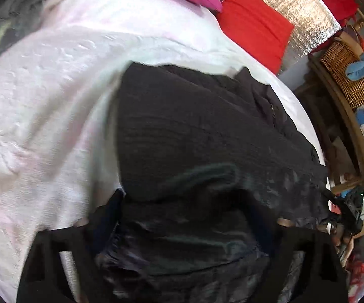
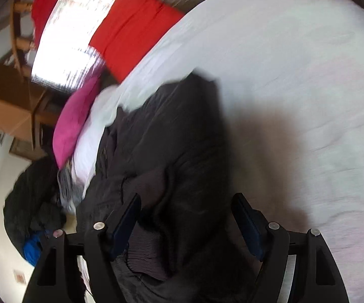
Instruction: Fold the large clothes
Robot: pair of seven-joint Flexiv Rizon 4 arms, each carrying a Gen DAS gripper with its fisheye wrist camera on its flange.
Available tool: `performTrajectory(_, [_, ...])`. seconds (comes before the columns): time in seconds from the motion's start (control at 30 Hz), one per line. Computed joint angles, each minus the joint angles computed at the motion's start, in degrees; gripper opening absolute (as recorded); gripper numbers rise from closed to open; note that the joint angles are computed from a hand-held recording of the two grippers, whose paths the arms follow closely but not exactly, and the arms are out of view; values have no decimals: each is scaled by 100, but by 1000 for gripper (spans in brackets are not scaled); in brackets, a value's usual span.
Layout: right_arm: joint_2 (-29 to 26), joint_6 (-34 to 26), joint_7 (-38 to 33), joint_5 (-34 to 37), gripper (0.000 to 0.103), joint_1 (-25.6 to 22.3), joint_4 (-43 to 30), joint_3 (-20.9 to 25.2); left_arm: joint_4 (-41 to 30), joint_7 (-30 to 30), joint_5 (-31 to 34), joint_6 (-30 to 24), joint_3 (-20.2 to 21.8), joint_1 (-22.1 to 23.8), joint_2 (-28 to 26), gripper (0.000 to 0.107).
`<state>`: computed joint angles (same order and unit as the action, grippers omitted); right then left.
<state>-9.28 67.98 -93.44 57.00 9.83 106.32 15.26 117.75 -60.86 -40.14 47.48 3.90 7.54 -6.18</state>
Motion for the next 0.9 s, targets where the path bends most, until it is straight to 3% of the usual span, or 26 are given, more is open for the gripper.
performTrajectory(0.07, [-33, 627, 615, -1111, 74, 457, 250, -50, 51, -153, 421, 247, 28, -73, 59, 77])
performTrajectory(0.13, [6, 1159, 1655, -2585, 59, 938, 702, -262, 94, -220, 483, 320, 43, -78, 121, 69])
performTrajectory(0.2, [107, 1450, 2443, -3496, 47, 1155, 1020, -441, 166, -181, 417, 369, 51, -89, 235, 67])
performTrajectory(0.33, [145, 1824, 3504, -4749, 45, 1327, 1364, -697, 119, -475, 811, 312, 83, -99, 197, 72])
performTrajectory(0.37, [78, 1678, 3593, -4794, 45, 1260, 1310, -650, 84, -584, 992, 235, 97, -90, 148, 77])
performTrajectory(0.47, [-144, 1462, 3074, -4115, 48, 672, 991, -54, 95, -698, 1134, 195, 81, -118, 215, 77])
performTrajectory(0.6, [2, 1048, 2776, -3545, 65, 311, 799, 268, 155, -812, 1301, 81, 131, -130, 443, 77])
performTrajectory(0.9, [1031, 1230, 2895, -3604, 69, 641, 1658, -20, 784, -332, 1394, -83, 556, -8, 1499, 77])
